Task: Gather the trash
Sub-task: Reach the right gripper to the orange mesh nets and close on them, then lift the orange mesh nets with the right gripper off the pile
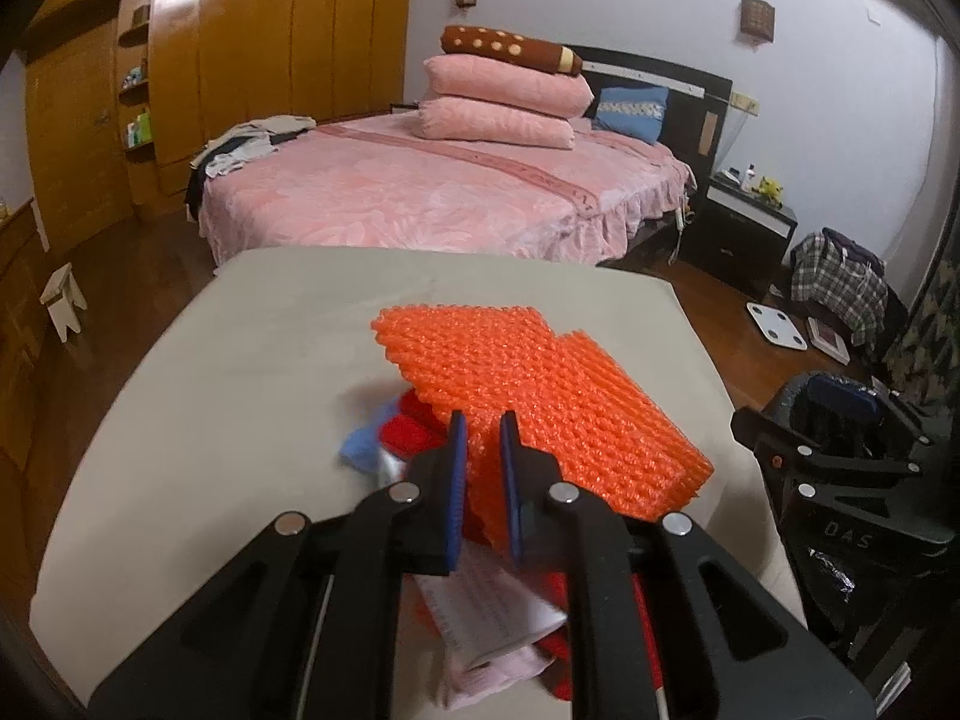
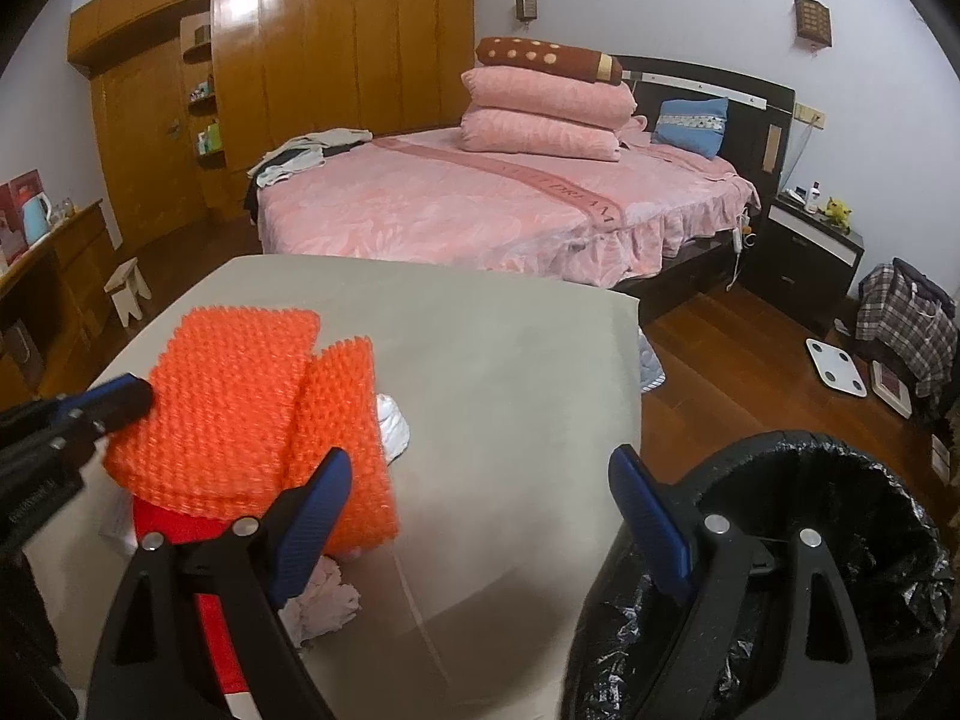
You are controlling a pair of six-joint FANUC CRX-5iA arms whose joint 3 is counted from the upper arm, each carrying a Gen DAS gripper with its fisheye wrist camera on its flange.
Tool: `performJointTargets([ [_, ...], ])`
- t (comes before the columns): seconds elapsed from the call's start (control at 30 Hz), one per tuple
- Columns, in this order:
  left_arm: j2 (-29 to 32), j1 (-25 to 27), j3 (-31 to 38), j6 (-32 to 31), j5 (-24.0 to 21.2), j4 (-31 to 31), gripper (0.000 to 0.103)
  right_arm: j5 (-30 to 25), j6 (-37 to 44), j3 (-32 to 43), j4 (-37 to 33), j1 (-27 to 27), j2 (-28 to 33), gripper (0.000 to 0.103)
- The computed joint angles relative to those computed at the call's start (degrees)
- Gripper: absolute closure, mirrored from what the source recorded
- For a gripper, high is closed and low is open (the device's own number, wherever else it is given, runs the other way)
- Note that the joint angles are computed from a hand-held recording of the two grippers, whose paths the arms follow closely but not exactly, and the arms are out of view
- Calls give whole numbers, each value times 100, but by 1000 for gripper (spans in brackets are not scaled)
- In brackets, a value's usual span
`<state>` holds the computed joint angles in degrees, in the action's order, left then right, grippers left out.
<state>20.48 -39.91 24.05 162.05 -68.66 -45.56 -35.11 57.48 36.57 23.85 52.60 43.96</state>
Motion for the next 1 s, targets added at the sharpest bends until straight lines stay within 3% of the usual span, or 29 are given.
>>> performJointTargets([
  [0.17, -90, -57, -75, 63, -147, -118, 93, -215, 456, 394, -459, 28, 176, 20],
  [0.3, -121, -15, -133, 36, -115, -34, 93, -685, 1012, 1093, -1120, 29, 514, 30],
  [0.47, -141, -36, -154, 82, -103, -62, 93, -1537, 1587, 2075, -1761, 5, 1027, 54],
  [0.53, -153, -35, -157, 75, -100, -67, 93, -1724, 1784, 2302, -2136, -49, 1101, 77],
  [0.63, -155, -73, -142, 103, -120, -119, 93, -1650, 1894, 2194, -2258, -66, 1011, 98],
  [0.87, -169, -211, -83, 182, -219, -355, 93, -1194, 1818, 1699, -2264, -73, 614, 99],
  [0.97, -155, -226, -74, 163, -297, -390, 93, -1201, 1840, 1707, -2180, -39, 621, 85],
  [1.0, -166, -220, -98, 174, -311, -384, 93, -1206, 1840, 1717, -2167, -28, 634, 75],
])
